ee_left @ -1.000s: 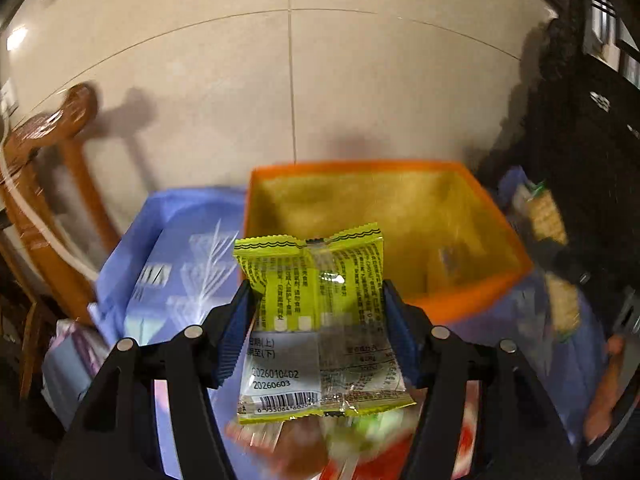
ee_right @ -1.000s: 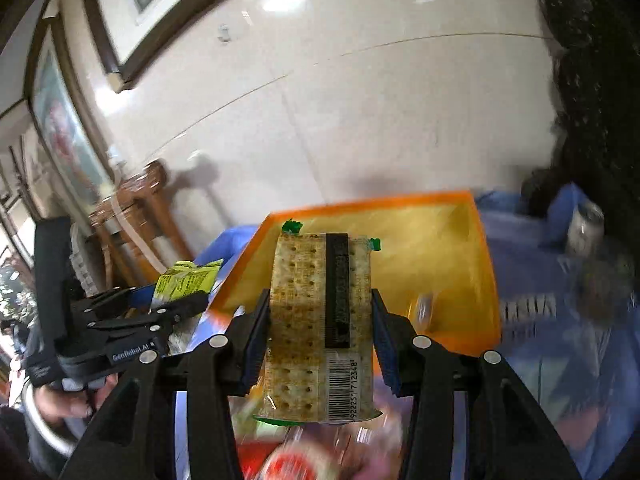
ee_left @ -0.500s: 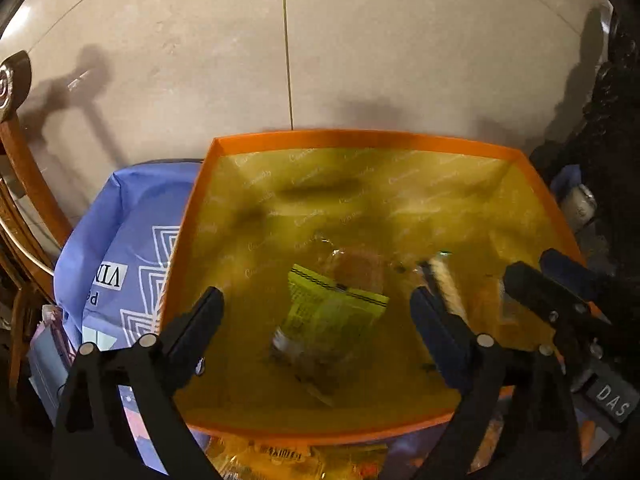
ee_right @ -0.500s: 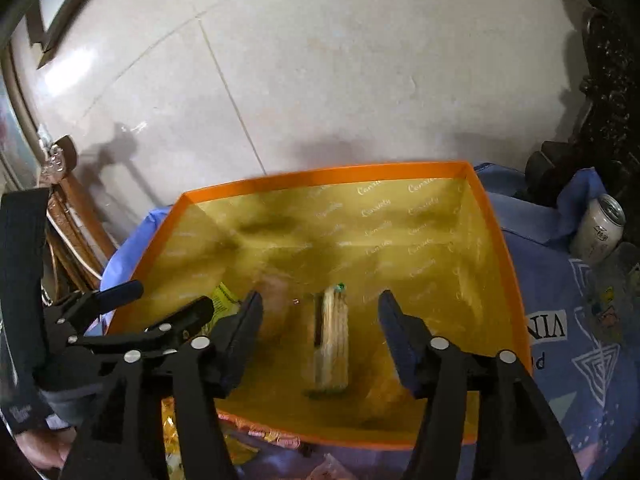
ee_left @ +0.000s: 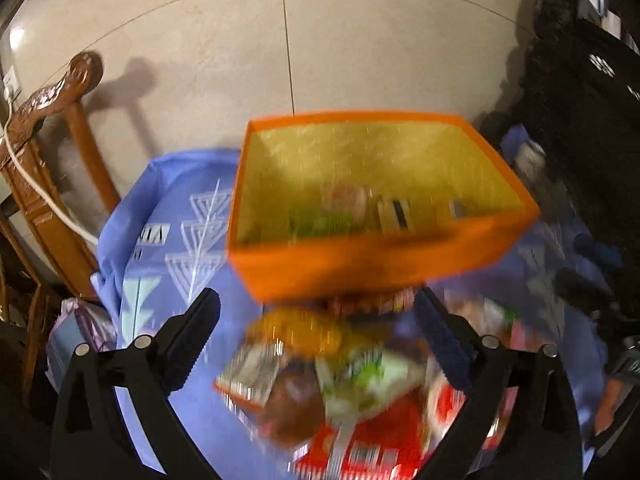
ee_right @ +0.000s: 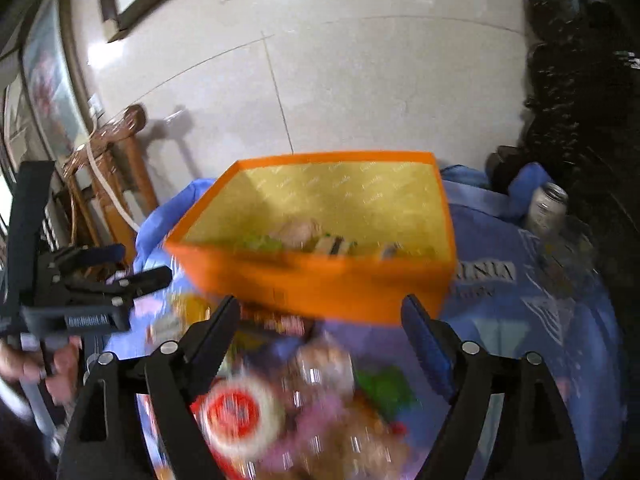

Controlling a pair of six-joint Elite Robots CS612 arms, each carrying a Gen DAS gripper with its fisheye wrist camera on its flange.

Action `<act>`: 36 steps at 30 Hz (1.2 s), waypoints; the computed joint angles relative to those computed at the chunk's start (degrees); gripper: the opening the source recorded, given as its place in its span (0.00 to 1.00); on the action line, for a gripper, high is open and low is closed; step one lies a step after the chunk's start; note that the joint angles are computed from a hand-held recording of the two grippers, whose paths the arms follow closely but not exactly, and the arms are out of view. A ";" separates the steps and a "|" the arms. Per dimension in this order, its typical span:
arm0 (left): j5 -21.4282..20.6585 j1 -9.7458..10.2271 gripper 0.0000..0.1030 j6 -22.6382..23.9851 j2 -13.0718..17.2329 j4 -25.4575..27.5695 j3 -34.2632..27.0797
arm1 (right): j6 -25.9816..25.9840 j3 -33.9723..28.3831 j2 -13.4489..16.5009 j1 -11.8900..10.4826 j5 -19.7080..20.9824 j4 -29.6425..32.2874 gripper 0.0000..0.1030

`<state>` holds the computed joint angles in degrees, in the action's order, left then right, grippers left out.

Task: Organize snacks
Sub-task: 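Grasp the yellow biscuit stick bag with the right tool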

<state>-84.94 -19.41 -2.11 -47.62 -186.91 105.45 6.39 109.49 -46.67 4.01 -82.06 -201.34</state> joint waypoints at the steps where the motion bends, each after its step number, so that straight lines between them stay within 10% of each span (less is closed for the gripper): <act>1: 0.33 -0.10 0.93 -0.22 -0.16 -0.58 1.03 | -0.07 1.90 -0.34 -0.02 -0.47 -1.77 0.85; 21: -4.15 -0.51 0.93 -5.53 -0.88 -12.25 16.91 | 1.10 19.09 1.52 -1.32 2.18 -16.84 0.88; 36: -2.84 1.39 0.93 -7.55 -0.57 -10.65 17.53 | -22.00 9.70 3.00 7.39 1.57 -5.66 0.87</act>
